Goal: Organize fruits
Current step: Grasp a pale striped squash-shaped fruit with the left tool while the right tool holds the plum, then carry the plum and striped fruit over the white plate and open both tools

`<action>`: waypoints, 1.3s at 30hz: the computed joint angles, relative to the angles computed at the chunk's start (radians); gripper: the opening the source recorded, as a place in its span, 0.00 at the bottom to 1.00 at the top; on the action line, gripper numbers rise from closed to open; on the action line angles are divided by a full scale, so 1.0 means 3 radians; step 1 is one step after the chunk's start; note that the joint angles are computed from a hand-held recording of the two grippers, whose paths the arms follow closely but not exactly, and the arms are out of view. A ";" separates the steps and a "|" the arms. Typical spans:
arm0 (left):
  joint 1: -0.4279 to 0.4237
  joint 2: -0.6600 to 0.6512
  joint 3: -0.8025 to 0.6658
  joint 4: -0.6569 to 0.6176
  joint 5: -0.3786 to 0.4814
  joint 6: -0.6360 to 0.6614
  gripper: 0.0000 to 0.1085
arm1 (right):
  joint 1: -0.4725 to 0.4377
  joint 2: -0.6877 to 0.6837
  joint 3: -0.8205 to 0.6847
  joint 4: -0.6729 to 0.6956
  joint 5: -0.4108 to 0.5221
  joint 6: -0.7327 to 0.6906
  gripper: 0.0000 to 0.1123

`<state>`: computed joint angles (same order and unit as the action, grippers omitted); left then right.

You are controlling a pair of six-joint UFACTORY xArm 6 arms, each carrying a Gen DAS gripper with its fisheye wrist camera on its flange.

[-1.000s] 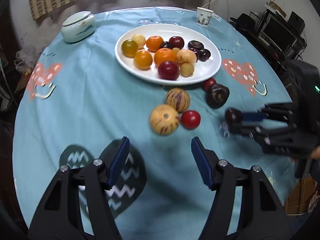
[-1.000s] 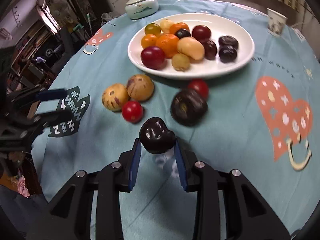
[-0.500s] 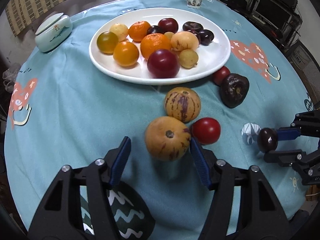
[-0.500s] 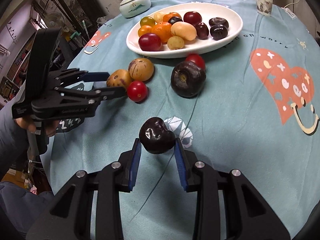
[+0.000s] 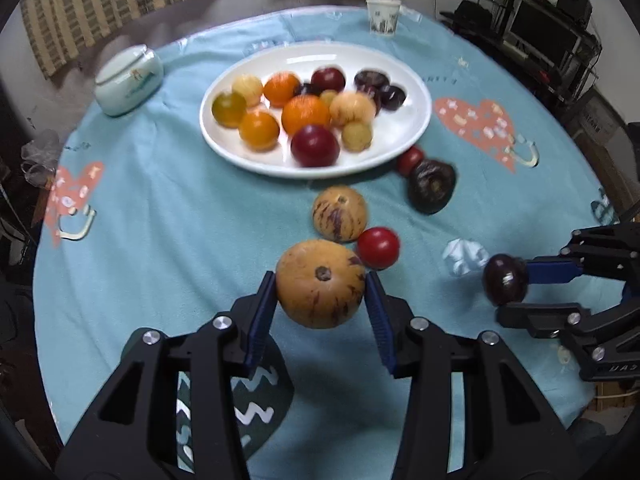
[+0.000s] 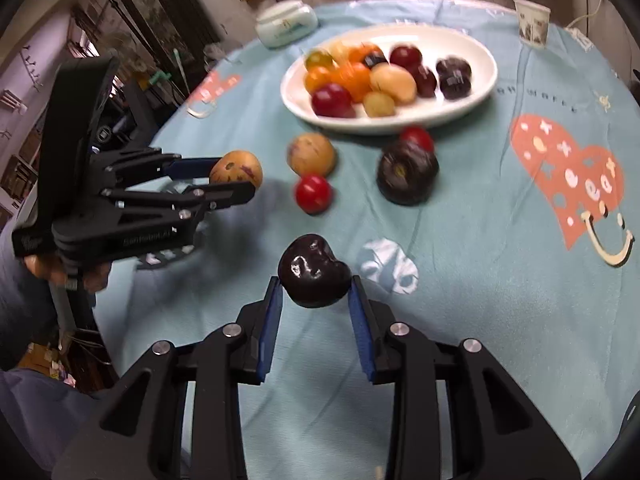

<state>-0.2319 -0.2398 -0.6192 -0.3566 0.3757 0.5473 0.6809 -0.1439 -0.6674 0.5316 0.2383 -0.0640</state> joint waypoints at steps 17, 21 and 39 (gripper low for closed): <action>-0.0156 -0.0572 0.0134 0.0435 0.0180 -0.0658 0.42 | 0.0105 -0.0452 0.0174 -0.0483 -0.0192 0.0487 0.30; -0.0157 -0.0529 0.0111 0.0432 0.0181 -0.0656 0.42 | 0.0109 -0.0449 0.0182 -0.0422 -0.0185 0.0453 0.30; -0.0161 -0.0267 -0.0061 0.0528 0.0172 -0.0736 0.42 | 0.0085 -0.0252 -0.0001 0.0202 -0.0037 -0.0140 0.30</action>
<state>-0.2801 -0.3199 -0.6375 -0.1982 0.4273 0.3266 0.7063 -0.2194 -0.6678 0.5922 0.2273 -0.1059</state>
